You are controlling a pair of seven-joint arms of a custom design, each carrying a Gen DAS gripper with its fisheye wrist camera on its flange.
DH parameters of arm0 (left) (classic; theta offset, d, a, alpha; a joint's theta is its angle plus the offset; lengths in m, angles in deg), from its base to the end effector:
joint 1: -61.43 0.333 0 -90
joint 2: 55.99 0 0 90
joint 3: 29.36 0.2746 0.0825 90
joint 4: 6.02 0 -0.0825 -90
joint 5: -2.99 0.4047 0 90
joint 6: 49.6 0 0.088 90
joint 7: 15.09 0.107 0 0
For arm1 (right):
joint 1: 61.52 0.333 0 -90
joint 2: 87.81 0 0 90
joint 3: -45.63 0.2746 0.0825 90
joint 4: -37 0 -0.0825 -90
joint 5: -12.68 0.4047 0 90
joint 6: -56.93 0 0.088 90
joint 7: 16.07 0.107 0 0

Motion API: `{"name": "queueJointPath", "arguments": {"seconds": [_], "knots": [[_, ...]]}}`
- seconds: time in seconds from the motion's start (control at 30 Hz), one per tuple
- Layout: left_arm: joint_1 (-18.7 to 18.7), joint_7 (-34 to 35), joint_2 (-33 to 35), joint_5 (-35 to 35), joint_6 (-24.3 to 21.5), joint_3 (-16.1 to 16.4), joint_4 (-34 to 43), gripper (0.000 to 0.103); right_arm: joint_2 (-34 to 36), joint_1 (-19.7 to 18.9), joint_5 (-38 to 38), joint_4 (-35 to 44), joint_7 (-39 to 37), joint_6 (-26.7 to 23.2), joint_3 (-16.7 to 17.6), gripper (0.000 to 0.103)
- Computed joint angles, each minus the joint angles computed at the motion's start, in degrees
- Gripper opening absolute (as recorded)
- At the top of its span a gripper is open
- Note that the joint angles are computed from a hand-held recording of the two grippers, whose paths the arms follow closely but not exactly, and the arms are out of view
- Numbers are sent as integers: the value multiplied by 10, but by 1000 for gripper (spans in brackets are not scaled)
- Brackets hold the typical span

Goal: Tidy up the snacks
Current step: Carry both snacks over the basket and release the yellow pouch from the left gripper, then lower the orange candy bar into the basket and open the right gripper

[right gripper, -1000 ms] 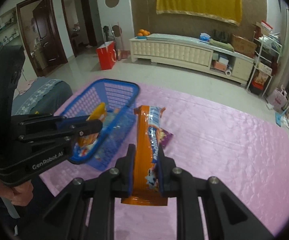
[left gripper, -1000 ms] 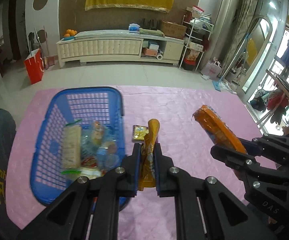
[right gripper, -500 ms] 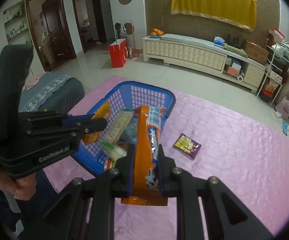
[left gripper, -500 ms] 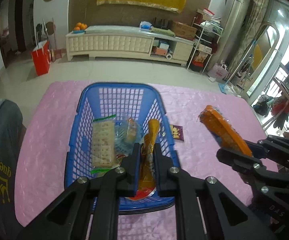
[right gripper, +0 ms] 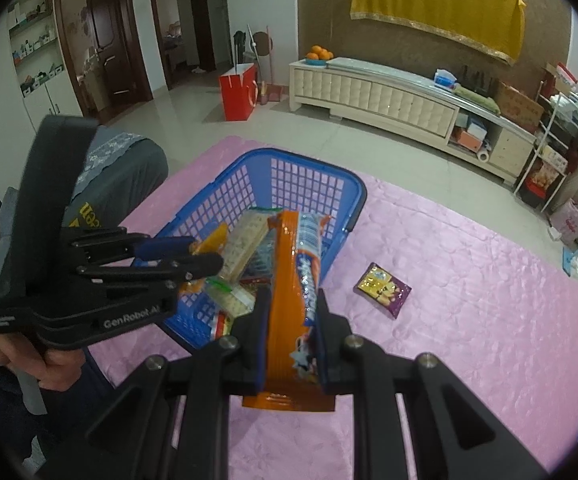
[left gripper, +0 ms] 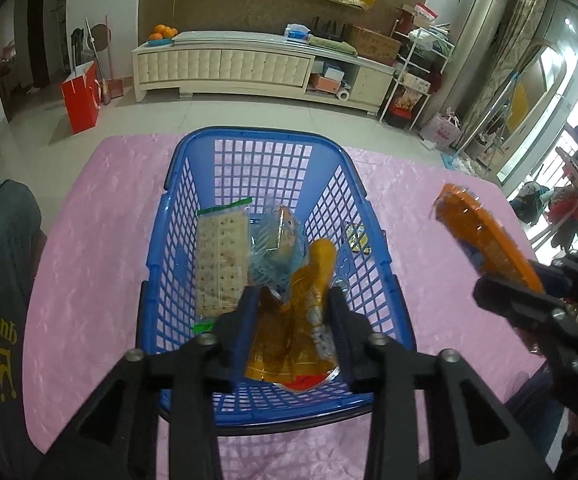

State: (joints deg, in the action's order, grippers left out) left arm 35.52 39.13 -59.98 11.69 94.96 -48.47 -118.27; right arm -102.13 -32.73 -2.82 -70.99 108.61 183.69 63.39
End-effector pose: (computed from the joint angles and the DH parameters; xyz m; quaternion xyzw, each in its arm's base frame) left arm 0.4262 -0.4342 0.5276 -0.5770 0.7530 -0.3015 0.0964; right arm 0.3768 0.4101 0.6290 -0.7684 0.5548 -0.1838 0.2607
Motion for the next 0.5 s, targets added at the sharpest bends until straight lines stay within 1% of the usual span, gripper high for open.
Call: {"name": "queueJointPath", "arguments": {"seconds": [0.03,0.1,0.17,0.23,0.27,0.33,0.5], "knots": [[0,-4,-1,6,-6,-1,1,42,-1,0,-2,1,1,-1,1,23],[-1,-15,-4,23,-16,-4,3,45,-3,1,-6,1,3,-4,3,23],[-2,-13,-14,22,-15,-3,-4,55,-4,1,-8,4,3,-6,5,23],[-3,-1,-22,13,-7,0,-12,58,-6,2,-11,3,3,-6,6,23],[-3,6,-28,10,-3,0,-16,62,-5,2,-12,5,3,-6,7,23],[-1,4,-35,19,-1,0,-21,64,-4,3,-15,7,4,-7,9,23],[4,-1,-63,23,4,4,-44,64,5,6,-23,17,6,-6,11,23]]}}
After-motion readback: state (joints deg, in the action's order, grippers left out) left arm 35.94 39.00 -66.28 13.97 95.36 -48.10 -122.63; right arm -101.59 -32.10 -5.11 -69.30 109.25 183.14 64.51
